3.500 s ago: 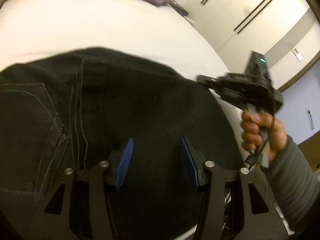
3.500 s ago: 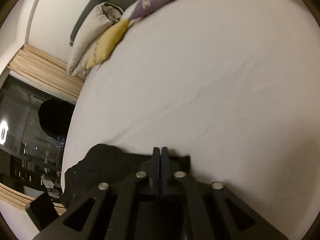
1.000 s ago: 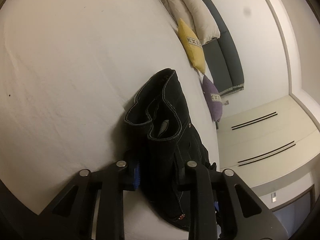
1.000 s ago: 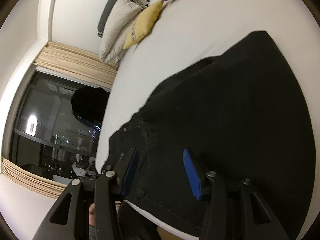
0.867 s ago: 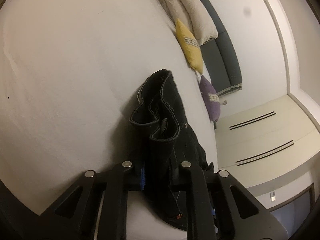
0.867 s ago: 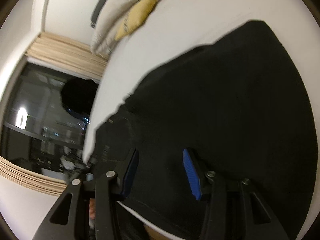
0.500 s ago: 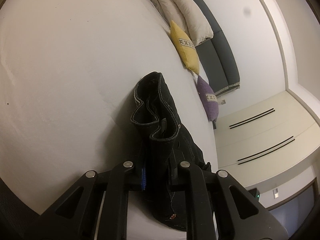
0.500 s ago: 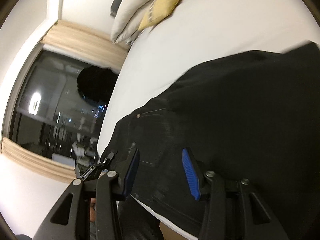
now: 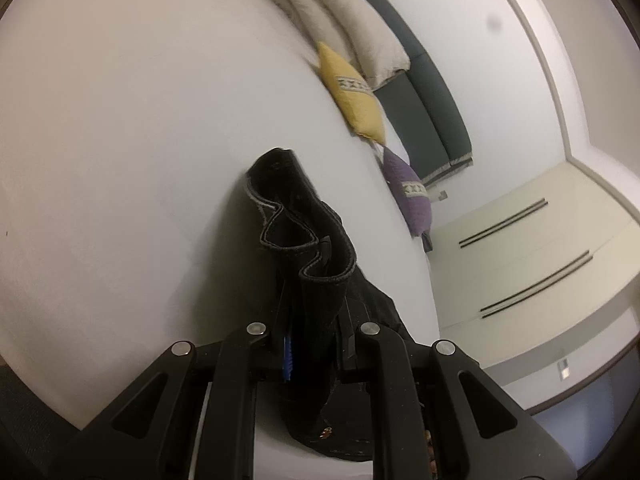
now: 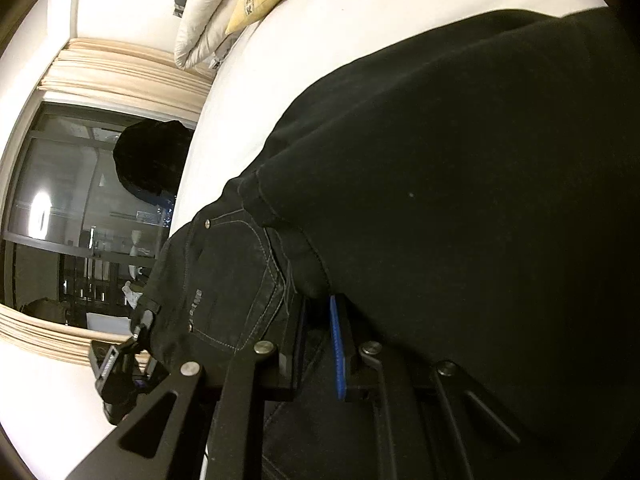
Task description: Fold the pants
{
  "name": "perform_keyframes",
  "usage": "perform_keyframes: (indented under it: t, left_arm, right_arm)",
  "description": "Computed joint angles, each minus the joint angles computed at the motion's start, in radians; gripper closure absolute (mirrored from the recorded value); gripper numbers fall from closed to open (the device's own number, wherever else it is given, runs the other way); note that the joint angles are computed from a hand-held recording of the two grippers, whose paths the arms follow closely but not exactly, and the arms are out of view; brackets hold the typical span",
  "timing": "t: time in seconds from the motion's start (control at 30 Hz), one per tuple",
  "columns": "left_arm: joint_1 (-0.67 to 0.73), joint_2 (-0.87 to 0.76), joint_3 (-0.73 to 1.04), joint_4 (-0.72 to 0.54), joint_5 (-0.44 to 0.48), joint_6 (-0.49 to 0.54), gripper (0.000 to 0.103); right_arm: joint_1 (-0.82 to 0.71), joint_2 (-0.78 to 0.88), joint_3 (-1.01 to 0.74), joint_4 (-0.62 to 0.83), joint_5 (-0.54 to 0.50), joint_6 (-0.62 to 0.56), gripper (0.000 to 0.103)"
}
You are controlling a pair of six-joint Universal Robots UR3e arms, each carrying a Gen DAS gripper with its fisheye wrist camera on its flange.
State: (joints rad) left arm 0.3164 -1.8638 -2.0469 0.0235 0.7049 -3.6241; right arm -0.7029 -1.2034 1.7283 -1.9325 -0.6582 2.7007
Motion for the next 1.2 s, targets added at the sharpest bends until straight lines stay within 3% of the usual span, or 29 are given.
perform_keyframes:
  t: [0.2, 0.27, 0.4, 0.43, 0.53, 0.63, 0.73, 0.8, 0.93, 1.0, 1.13, 1.2]
  left_arm:
    - [-0.059, 0.058, 0.067, -0.070, 0.042, 0.067, 0.091]
    - [-0.094, 0.070, 0.107, -0.094, 0.059, 0.081, 0.091]
    - [-0.228, 0.069, 0.246, -0.156, 0.104, 0.112, 0.091]
    - [-0.269, 0.064, 0.283, -0.177, 0.120, 0.131, 0.091]
    - [-0.458, 0.010, 0.431, -0.265, 0.215, 0.245, 0.091]
    - [-0.586, -0.063, 0.494, -0.292, 0.257, 0.284, 0.091]
    - [-0.647, -0.089, 0.484, -0.316, 0.280, 0.317, 0.091]
    - [-0.672, -0.080, 0.459, -0.326, 0.305, 0.349, 0.091]
    - [-0.698, -0.058, 0.439, -0.339, 0.361, 0.408, 0.091]
    - [-0.721, -0.045, 0.429, -0.346, 0.405, 0.447, 0.091]
    - [-0.815, -0.044, 0.435, -0.364, 0.533, 0.515, 0.091]
    - [-0.881, -0.049, 0.425, -0.348, 0.612, 0.537, 0.091]
  right_arm:
    - [0.002, -0.025, 0.071, -0.075, 0.001, -0.010, 0.094]
    - [0.004, -0.039, 0.061, -0.033, 0.008, -0.013, 0.092]
    - [-0.088, -0.041, -0.068, 0.335, 0.094, -0.111, 0.042]
    - [-0.145, -0.061, -0.088, 0.445, 0.148, -0.193, 0.034]
    - [-0.256, -0.053, -0.205, 0.719, 0.221, -0.366, 0.019]
    - [-0.315, 0.052, -0.475, 1.138, 0.221, -0.614, 0.016]
    - [-0.335, 0.120, -0.674, 1.335, 0.162, -0.773, 0.015]
    - [-0.339, 0.150, -0.724, 1.363, 0.140, -0.787, 0.014]
    - [-0.310, 0.194, -0.744, 1.265, 0.092, -0.663, 0.014]
    - [-0.294, 0.210, -0.759, 1.293, 0.087, -0.676, 0.014]
    - [-0.273, 0.222, -0.807, 1.319, 0.081, -0.690, 0.014]
    - [-0.252, 0.203, -0.809, 1.200, 0.034, -0.599, 0.014]
